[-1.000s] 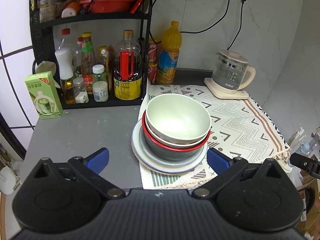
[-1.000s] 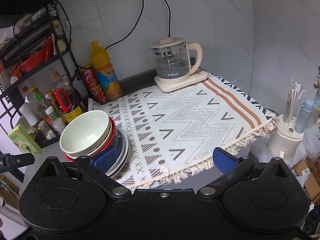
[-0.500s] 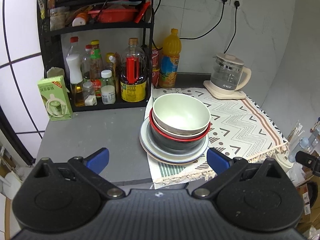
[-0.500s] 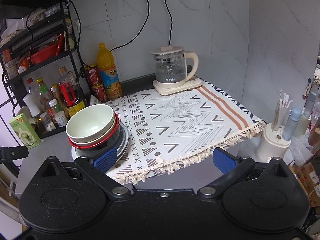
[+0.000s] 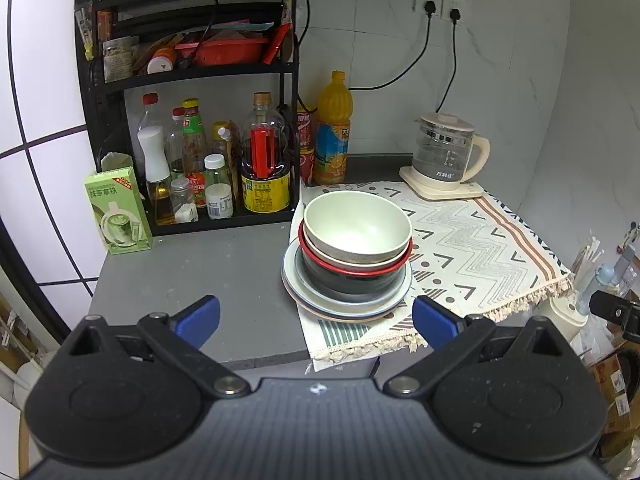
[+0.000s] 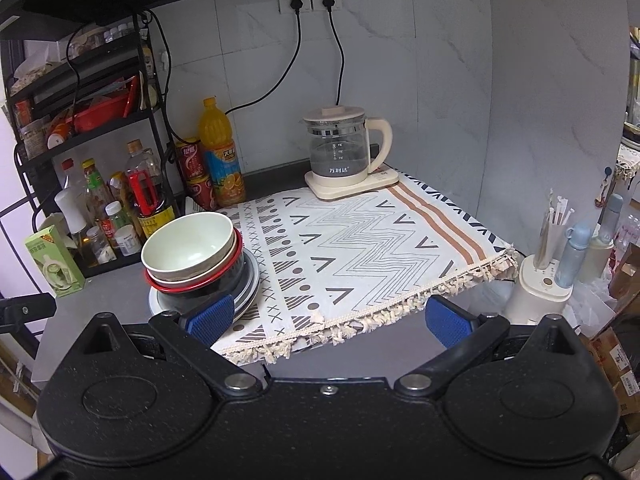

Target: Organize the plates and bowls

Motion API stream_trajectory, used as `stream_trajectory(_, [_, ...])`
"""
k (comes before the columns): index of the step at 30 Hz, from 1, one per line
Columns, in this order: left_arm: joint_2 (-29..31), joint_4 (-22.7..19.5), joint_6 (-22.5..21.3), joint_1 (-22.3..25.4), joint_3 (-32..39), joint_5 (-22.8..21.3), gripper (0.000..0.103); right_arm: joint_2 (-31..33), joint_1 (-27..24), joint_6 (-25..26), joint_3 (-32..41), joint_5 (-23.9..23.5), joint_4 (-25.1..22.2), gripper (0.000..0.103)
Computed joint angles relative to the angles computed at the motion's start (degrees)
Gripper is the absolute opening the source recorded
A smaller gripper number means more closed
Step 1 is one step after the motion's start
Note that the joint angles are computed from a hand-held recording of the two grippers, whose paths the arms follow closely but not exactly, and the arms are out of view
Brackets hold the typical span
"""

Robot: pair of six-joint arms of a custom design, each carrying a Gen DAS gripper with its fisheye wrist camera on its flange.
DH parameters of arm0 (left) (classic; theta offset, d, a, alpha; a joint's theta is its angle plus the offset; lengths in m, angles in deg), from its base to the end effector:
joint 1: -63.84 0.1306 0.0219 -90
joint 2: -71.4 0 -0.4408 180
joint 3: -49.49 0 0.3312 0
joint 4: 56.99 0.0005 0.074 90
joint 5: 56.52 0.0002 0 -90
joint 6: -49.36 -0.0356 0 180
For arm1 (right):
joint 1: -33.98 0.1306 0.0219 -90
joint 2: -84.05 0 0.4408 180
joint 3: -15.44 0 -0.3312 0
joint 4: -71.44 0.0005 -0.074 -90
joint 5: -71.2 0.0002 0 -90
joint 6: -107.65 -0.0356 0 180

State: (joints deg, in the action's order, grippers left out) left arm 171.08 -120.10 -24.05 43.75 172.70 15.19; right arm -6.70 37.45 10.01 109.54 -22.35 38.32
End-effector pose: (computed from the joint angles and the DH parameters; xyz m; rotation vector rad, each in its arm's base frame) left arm 0.4569 -0.1558 0.6285 -0.1001 2.2183 0.0103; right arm 0.4416 0.0285 0.5473 0.0370 2.0679 0.1834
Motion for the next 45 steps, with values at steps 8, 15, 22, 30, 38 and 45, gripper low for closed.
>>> stream_trajectory(8, [-3.4, 4.8, -0.5, -1.3, -5.1, 0.2, 0.102, -2.0, 0.2, 1.7, -2.7, -1.1, 1.5, 0.103])
stream_trajectory(15, [-4.8, 5.1, 0.4, -1.5, -6.8, 1.3, 0.102, -3.4, 0.3, 2.4, -4.0, -1.6, 2.2, 0.103])
stream_trajectory(22, [-5.7, 4.8, 0.4, -1.8, -8.0, 1.5, 0.102, -4.0, 0.6, 2.5, -4.3, -1.9, 2.2, 0.103])
stream_trajectory(30, [-6.1, 4.7, 0.8, -1.9, -8.3, 1.4, 0.102, -4.1, 0.5, 2.1, -4.0, -2.5, 2.1, 0.103])
stream_trajectory(38, [-5.9, 4.9, 0.8, -2.0, -8.3, 1.3, 0.102, -4.3, 0.7, 2.3, -4.2, -2.5, 2.3, 0.103])
stream_trajectory(45, [-5.8, 4.3, 1.3, -1.7, -8.2, 1.8, 0.102, -4.3, 0.7, 2.4, -4.1, -2.3, 2.3, 0.103])
